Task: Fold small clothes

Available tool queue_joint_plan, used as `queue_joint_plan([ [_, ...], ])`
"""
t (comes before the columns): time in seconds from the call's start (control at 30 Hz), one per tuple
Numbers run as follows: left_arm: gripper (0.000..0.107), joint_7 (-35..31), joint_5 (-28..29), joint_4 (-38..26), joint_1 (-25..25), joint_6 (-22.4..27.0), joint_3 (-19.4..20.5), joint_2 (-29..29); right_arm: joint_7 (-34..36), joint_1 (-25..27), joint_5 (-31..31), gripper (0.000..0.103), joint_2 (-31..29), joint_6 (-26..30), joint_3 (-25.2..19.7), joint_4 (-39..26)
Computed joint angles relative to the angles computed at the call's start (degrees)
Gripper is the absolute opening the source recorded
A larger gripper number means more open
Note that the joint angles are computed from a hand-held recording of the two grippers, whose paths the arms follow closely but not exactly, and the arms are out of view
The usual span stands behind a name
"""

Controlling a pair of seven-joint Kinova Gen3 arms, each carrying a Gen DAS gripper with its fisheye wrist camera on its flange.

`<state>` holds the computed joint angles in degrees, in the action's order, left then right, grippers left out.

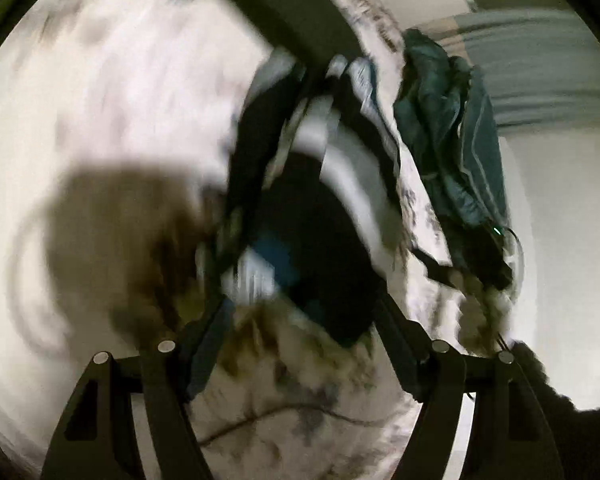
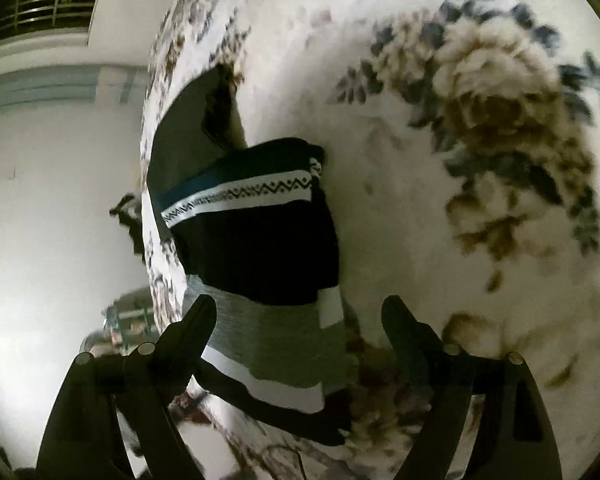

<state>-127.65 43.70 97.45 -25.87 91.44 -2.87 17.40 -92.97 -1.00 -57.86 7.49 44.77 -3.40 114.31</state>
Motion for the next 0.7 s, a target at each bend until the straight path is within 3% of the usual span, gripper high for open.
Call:
queue_joint_plan([
  [0.1,0.071,-0.23,3.52,7.01,0.89,-0.98,-1.57,0.71,6.99,7.26,-4.19,0.086,7.11,3.94,-5.54,-2.78],
  [0.2,0.071,-2.3,10.02,12.25,-0.52,-5.8,2.68,1.82,13.98,14.29,-7.47,0.086,15.07,4.61,-13.5,-5.46],
  [0.3,0.071,-3.81,15.54,13.89,2.47,-11.06,2.92,3.49,20.97,17.39,-10.57,0.086,22.13,3.95,-18.51,-7.23],
  [0.43,0.072,-4.68,22.32,17.95,3.08,-15.12,2.17,5.42,25.43,12.03,-14.36,0.087,26.37,7.69,-12.35,-10.06],
  [0.53,0.071,-4.67,23.5,19.63,2.72,-15.93,1.76,3.65,28.66,11.33,-17.15,0.087,27.8,8.02,-12.11,-10.66],
  [0.57,0.063,-4.22,23.47,19.93,2.58,-16.22,1.61,3.04,29.9,10.55,-18.39,0.085,27.79,8.41,-11.18,-10.52],
  [0.67,0.052,-2.36,22.71,19.86,2.45,-16.47,0.77,2.39,31.7,7.58,-20.52,0.053,26.94,7.95,-8.29,-9.68],
  [0.7,0.052,-1.81,22.42,19.49,2.35,-16.15,0.71,2.32,30.94,6.72,-19.92,0.05,26.32,7.11,-7.73,-9.43],
])
